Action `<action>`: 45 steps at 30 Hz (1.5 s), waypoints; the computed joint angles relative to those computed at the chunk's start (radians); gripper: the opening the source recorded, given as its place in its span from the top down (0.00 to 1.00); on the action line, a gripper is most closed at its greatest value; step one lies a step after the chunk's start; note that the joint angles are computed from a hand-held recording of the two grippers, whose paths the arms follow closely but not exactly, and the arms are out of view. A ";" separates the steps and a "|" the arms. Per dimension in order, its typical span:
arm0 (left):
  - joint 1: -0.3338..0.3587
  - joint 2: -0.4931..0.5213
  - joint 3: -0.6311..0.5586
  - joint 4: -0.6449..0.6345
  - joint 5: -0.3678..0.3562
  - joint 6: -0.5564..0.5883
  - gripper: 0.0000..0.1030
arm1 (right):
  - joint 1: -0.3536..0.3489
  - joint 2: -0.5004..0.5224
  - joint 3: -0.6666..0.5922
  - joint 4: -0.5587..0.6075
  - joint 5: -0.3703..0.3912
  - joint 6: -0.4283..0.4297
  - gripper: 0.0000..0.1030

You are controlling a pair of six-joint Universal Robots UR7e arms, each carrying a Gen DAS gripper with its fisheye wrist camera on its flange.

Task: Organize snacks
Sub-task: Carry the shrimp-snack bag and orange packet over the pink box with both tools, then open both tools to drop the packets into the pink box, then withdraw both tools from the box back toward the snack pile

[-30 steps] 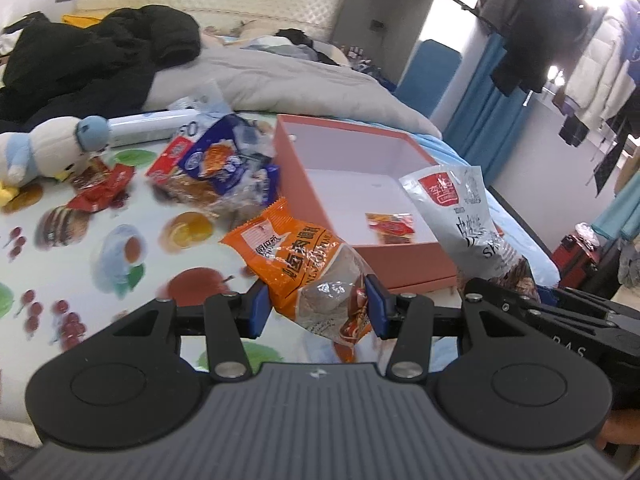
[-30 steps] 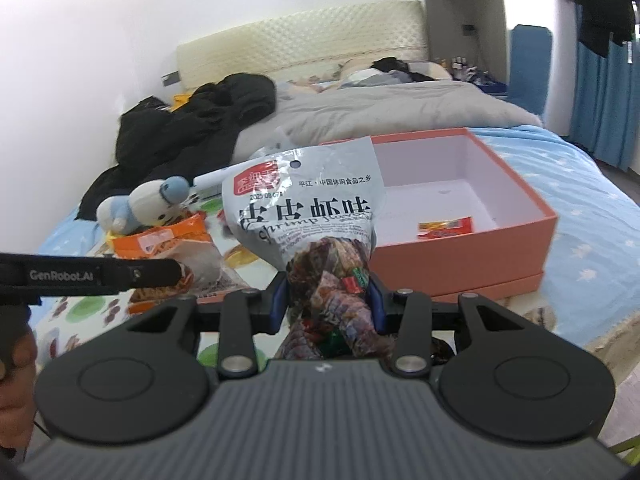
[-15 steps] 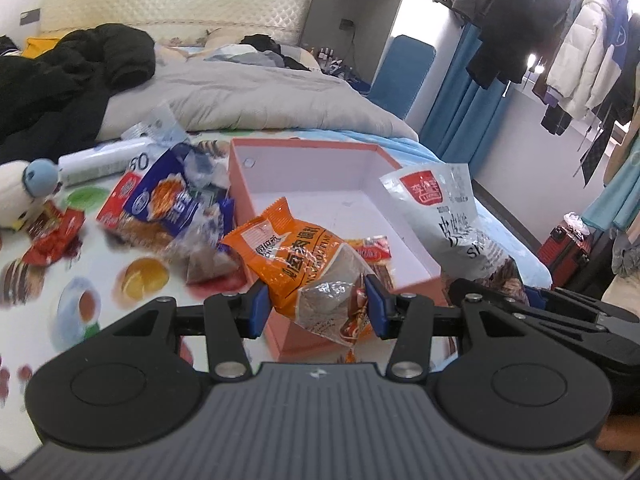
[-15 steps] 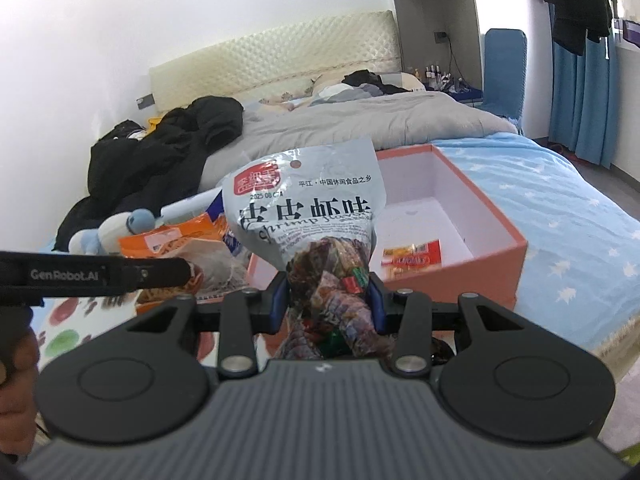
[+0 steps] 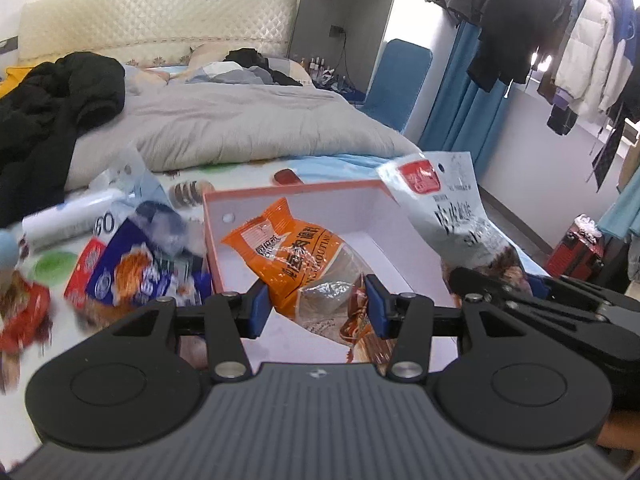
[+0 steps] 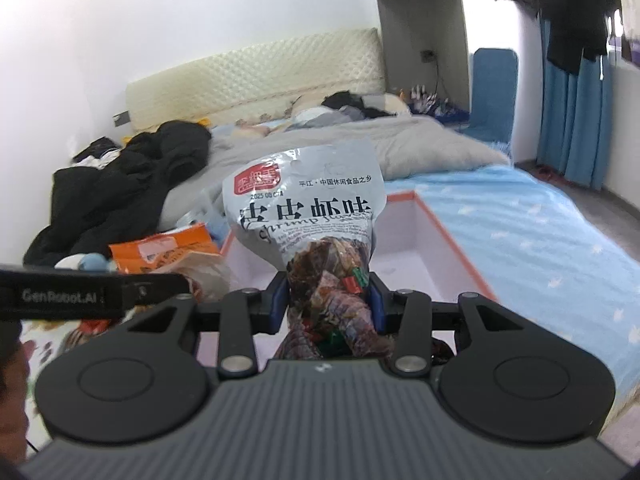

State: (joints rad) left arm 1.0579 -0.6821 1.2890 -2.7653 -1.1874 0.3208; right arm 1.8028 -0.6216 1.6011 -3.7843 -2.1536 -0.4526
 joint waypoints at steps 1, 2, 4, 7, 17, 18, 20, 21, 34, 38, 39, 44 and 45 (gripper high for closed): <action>0.002 0.024 -0.043 0.023 0.005 0.001 0.47 | -0.005 0.001 -0.011 0.010 0.007 -0.002 0.58; 0.005 0.047 -0.081 0.041 0.006 0.007 0.47 | -0.014 -0.001 -0.024 0.037 0.015 0.002 0.58; 0.007 0.090 -0.161 0.099 0.024 0.011 0.47 | -0.027 0.002 -0.051 0.087 0.019 0.001 0.58; 0.017 0.153 -0.281 0.200 0.031 -0.008 0.47 | -0.043 0.012 -0.093 0.161 0.009 -0.001 0.57; 0.034 0.239 -0.425 0.394 0.069 -0.078 0.47 | -0.082 0.027 -0.152 0.379 -0.044 0.057 0.56; 0.035 0.236 -0.420 0.389 0.064 -0.081 0.46 | -0.081 0.028 -0.152 0.380 -0.056 0.058 0.54; 0.036 0.226 -0.402 0.368 0.053 -0.083 0.41 | -0.082 0.023 -0.143 0.376 -0.054 0.073 0.35; 0.036 0.218 -0.388 0.356 0.047 -0.075 0.39 | -0.081 0.022 -0.142 0.371 -0.055 0.076 0.27; 0.011 0.082 -0.158 0.174 0.049 -0.032 0.33 | -0.066 -0.008 -0.064 0.262 -0.011 0.068 0.28; 0.001 0.023 -0.062 0.090 0.051 -0.009 0.33 | -0.052 -0.019 -0.028 0.204 0.008 0.065 0.28; -0.002 0.008 -0.038 0.073 0.052 0.001 0.33 | -0.047 -0.019 -0.021 0.187 0.010 0.061 0.28; -0.016 -0.082 0.102 -0.022 0.054 0.021 0.33 | -0.021 -0.023 0.020 0.113 0.023 0.053 0.28; -0.018 -0.098 0.126 -0.039 0.055 0.023 0.33 | -0.016 -0.024 0.029 0.102 0.025 0.050 0.28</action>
